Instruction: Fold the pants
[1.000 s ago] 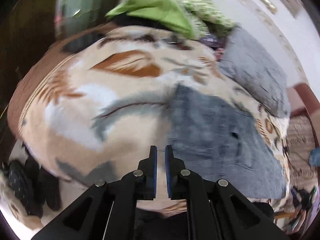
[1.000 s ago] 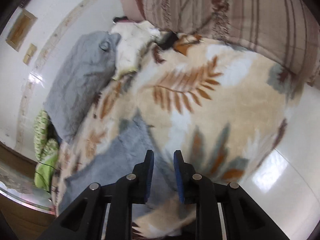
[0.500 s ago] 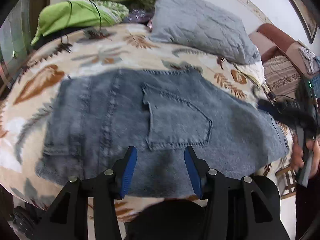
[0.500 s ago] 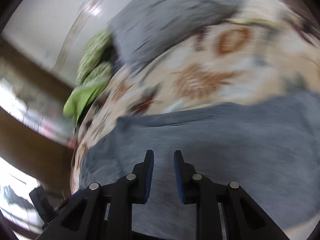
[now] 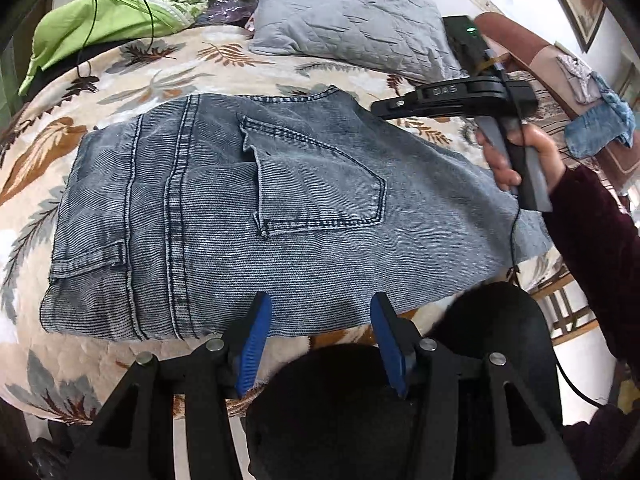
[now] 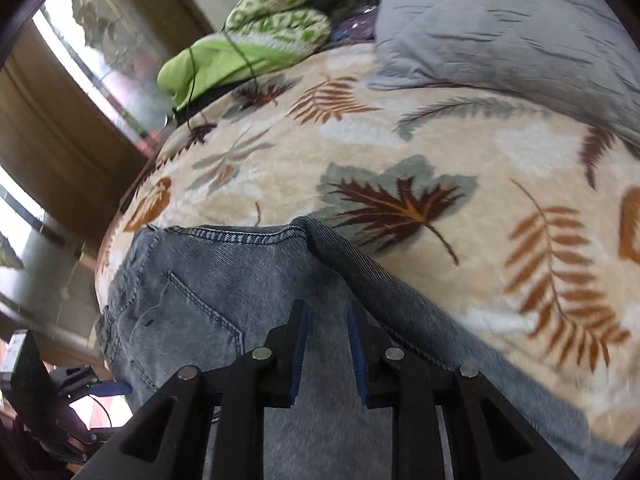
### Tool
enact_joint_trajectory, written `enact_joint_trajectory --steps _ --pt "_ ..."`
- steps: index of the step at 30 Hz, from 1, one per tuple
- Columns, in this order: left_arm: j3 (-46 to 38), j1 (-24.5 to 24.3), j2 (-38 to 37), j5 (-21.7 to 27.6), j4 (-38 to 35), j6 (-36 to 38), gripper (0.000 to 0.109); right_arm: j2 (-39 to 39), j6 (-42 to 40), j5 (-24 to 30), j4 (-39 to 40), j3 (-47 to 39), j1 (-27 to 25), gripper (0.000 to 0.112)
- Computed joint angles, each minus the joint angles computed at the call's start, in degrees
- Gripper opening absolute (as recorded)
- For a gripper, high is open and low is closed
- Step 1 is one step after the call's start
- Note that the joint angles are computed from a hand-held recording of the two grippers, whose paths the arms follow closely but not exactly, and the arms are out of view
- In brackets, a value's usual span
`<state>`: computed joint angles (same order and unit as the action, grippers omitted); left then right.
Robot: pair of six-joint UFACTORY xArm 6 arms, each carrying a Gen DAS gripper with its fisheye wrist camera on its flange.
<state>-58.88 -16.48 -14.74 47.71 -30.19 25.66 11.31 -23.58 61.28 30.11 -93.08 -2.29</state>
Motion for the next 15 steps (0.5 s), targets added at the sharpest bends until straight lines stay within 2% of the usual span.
enact_joint_trajectory --steps 2,3,4,5,10,15 --pt "-0.2 0.5 -0.3 1.3 -0.2 1.1 0.052 0.8 -0.7 0.3 -1.3 -0.9 0.1 0.032" --pt "-0.2 1.0 -0.7 2.2 -0.4 1.9 0.052 1.2 -0.9 0.1 -1.7 -1.2 0.1 0.045" --pt "-0.2 1.5 -1.1 3.0 -0.9 2.7 0.052 1.4 -0.9 -0.3 -1.9 -1.2 0.1 0.066" --pt "0.0 2.1 -1.6 3.6 -1.5 3.4 0.052 1.1 -1.2 -1.2 -1.7 -0.7 0.0 0.070" --pt "-0.4 4.9 -1.5 6.9 -3.8 1.2 0.052 2.9 -1.7 1.0 0.4 -2.7 -0.6 0.070" --pt "-0.9 6.2 -0.2 9.1 -5.3 -0.8 0.052 4.2 -1.6 3.0 -2.0 -3.5 0.5 0.066"
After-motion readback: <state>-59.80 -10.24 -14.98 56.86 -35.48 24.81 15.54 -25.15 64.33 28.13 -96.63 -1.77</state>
